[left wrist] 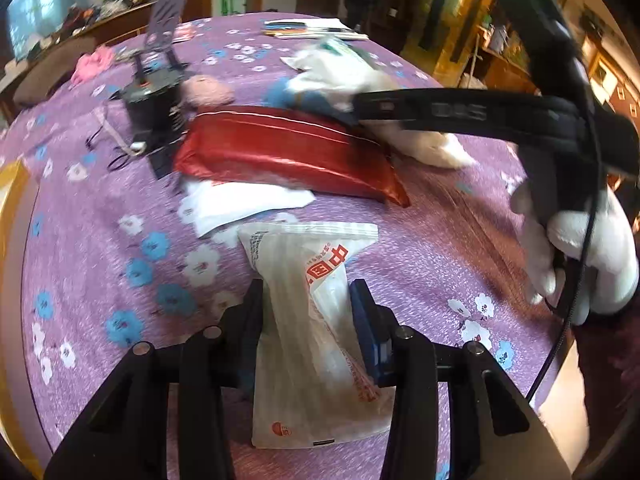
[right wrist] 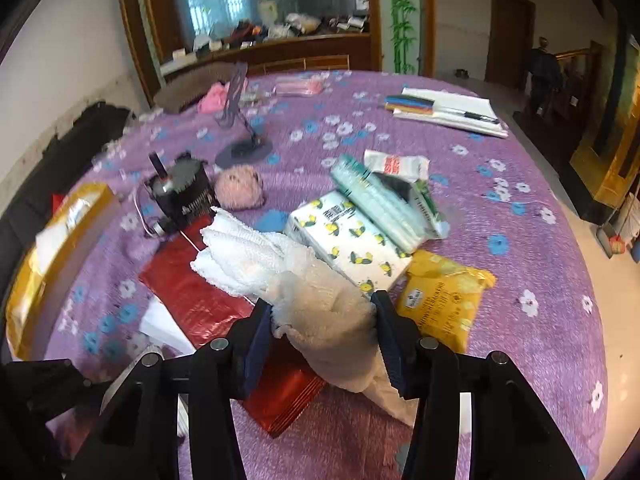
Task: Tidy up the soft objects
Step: 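Lift the red-printed bag toward the tray with the left gripper while the right grasps the white towel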
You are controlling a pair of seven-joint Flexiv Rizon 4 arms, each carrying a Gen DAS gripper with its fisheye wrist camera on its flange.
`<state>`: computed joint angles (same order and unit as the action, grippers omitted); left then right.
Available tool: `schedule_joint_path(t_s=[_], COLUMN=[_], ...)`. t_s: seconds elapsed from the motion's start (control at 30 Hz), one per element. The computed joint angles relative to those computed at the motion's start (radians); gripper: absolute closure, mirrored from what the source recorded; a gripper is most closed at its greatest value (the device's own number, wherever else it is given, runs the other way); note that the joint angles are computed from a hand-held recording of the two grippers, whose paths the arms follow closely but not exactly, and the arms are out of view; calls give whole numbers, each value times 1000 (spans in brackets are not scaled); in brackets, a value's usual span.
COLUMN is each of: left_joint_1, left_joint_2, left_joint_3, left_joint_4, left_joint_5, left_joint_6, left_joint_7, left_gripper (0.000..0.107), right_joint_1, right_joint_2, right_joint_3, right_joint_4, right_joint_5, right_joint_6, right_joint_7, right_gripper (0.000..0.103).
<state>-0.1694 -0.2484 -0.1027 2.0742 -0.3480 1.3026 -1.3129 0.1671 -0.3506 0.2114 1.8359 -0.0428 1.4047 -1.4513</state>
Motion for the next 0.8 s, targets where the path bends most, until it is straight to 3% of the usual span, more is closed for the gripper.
schedule_joint_path(t_s=[0.17,0.27,0.33,0.47,0.53,0.67,0.8], left_joint_1=[50,33,13,-2,14,94,164], left_joint_2=[79,148,172,237,268,316,328], left_joint_3=[-84,-74,-44,40,84,158,203], left_joint_4=[99,154,173,220,244,277,297], left_joint_5=[-271,-412,-442,-445,-391,-209,-124], left_joint_6=[66,113,139,172,184,180,169], left_joint_7=[166,256,271,250,200,52,-15], left_gripper=[67,66,66,66,66,66,66], right_joint_1=[-68,-123,-155,-227,-242,-253,-232], right_joint_2=[55,90,107,128,126,85,2], right_joint_3=[81,159,207,300,318,332,334], right_joint_4=[30,10,-24,-134,-189,-305,-421], right_joint_5=[108,242,354,629,739,930,1076], right_joint_6=[21,-20,-68,-246,-345,-552,-735], right_joint_7=[-63,-162,-247,-422,-472,-519,-504], right_gripper=[55,55,55,54,54,54,53])
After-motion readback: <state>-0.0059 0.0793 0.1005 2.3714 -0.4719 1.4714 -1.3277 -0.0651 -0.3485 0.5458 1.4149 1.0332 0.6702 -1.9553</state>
